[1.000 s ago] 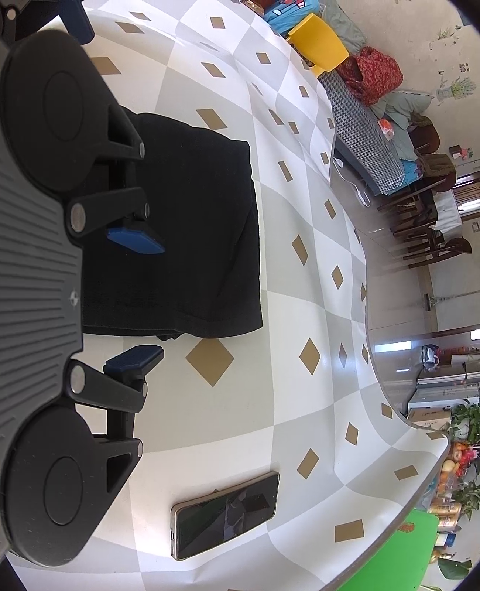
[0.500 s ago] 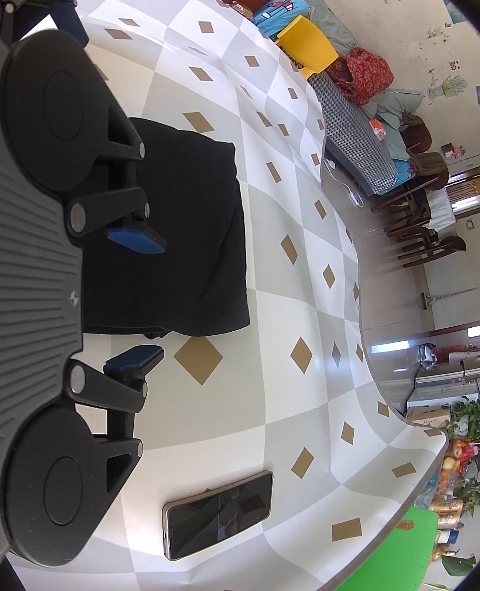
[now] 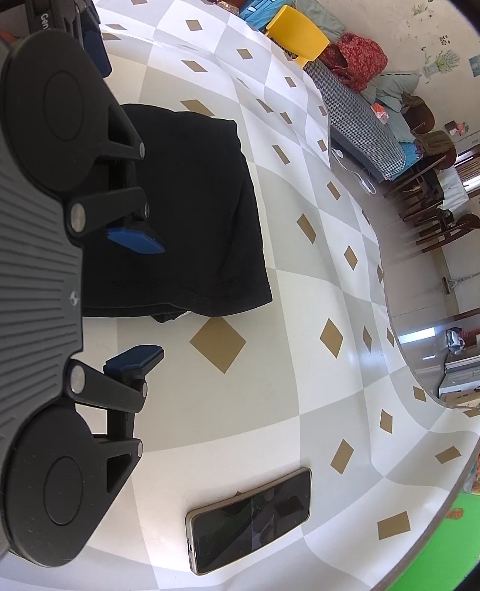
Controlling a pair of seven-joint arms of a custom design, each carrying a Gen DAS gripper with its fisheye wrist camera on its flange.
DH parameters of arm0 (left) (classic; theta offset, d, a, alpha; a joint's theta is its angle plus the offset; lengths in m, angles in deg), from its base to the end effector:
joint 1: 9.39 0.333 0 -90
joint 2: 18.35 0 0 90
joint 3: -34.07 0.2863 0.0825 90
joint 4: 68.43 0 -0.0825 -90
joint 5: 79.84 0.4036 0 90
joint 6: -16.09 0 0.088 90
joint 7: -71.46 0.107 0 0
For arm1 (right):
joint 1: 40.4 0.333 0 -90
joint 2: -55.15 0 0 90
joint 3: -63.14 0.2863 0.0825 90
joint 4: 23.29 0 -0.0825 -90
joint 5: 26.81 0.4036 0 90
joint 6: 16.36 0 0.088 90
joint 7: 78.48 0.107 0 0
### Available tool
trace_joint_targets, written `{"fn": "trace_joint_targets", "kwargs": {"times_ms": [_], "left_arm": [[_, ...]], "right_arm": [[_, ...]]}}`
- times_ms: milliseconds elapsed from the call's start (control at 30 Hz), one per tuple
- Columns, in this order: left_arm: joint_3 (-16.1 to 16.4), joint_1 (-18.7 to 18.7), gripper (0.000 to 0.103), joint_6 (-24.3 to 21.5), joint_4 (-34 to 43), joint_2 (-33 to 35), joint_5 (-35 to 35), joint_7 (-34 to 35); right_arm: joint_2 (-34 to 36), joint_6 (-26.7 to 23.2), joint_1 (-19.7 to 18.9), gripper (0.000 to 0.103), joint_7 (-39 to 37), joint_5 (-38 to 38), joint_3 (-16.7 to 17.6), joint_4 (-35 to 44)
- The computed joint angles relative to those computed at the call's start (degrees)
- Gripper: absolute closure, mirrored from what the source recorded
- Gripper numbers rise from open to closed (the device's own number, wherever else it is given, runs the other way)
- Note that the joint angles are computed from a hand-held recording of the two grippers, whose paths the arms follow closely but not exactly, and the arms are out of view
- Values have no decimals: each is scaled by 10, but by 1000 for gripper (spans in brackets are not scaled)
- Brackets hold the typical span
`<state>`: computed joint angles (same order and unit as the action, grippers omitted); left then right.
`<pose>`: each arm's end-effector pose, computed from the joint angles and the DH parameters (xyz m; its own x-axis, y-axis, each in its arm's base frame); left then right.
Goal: Fold clothes
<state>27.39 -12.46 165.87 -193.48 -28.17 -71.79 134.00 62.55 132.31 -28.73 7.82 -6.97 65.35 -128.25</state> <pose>0.5569 -0.1011 0.4926 0.1636 -0.9784 0.1266 -0.8018 -0.2066 -0.5608 0.6398 0.1502 0.4939 0.1532 -0.9469 -0.2828 -0.8255 0.0346 -0.5633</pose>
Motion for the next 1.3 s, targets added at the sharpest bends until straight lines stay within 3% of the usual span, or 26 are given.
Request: {"fn": "trace_joint_targets", "kwargs": {"times_ms": [233,467,567,833,1000,1300], "left_arm": [[23,5,0,8,32,46,-111,73],[22,21,0,10,62,85,-211,144],[18,30,0,2,77,103,-243,160],[5,48,0,2,102,135,-256,178],[1,55,0,9,104,139,-273,190],[-4,49,0,23,115,153,-207,161]], "right_arm": [[53,-46,-11,48,-8,36,1,65],[109,-101,-19,48,-9,31,2,133],[122,-100,-25,48,-29,40,7,146],[151,-106,-52,48,-106,137,33,174],[151,-102,-47,48,-110,140,29,174],[165,-70,-31,46,-138,124,31,182]]}}
